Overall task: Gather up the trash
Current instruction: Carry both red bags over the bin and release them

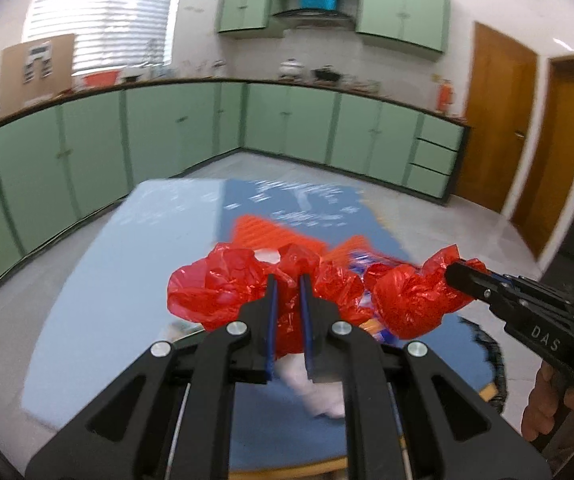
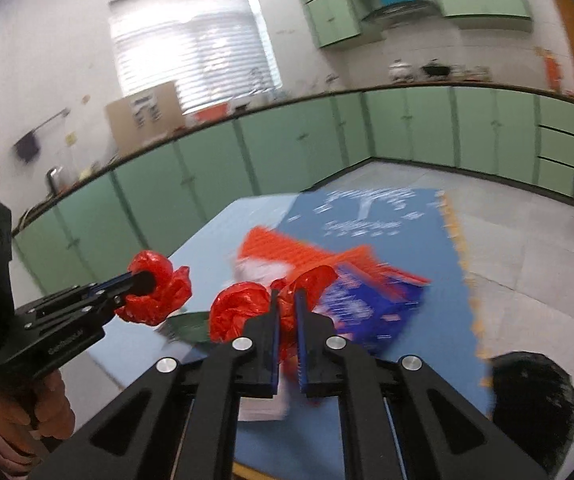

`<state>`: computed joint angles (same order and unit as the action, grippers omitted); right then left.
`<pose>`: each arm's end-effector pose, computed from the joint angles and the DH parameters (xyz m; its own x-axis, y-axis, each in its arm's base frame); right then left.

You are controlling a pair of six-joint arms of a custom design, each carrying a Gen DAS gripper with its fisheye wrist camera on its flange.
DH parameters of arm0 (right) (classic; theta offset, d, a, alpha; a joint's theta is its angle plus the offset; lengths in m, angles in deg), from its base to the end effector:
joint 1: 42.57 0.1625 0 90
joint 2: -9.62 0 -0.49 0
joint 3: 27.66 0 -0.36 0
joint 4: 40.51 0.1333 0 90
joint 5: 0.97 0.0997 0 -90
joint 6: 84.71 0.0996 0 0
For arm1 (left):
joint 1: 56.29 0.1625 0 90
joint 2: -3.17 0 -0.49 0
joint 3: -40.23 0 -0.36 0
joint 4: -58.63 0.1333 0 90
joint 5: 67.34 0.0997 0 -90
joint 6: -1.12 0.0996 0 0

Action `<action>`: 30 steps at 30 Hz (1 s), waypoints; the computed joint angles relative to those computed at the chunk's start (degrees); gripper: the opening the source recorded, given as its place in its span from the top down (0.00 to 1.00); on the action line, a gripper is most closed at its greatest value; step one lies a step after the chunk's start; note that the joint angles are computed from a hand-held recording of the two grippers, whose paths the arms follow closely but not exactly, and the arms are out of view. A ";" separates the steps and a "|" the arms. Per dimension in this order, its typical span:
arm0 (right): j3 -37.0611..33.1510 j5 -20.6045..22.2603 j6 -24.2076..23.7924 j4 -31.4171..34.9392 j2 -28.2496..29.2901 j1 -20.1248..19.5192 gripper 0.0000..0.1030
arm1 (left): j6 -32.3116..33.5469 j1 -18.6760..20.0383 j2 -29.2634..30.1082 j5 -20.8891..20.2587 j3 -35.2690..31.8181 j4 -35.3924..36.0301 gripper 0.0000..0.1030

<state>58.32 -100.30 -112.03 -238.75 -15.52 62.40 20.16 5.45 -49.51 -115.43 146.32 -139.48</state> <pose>0.3092 -0.7028 0.0632 -0.7941 -0.4242 0.4353 -0.6070 0.5169 -0.6036 -0.1222 -0.6493 0.3017 -0.7744 0.0452 -0.6311 0.5567 0.5228 -0.6456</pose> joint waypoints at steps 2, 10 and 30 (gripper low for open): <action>2.38 -2.14 0.68 -4.20 -1.72 -0.93 0.93 | 0.51 -0.50 1.25 -2.31 -1.15 1.49 0.91; 7.81 -11.61 1.07 -15.00 -5.72 -4.06 0.93 | 1.37 -2.45 8.38 -12.15 -6.96 7.64 0.91; 13.77 -26.13 5.02 -19.95 -8.18 -13.57 0.91 | 2.83 -2.96 25.72 -21.11 -24.10 29.04 0.80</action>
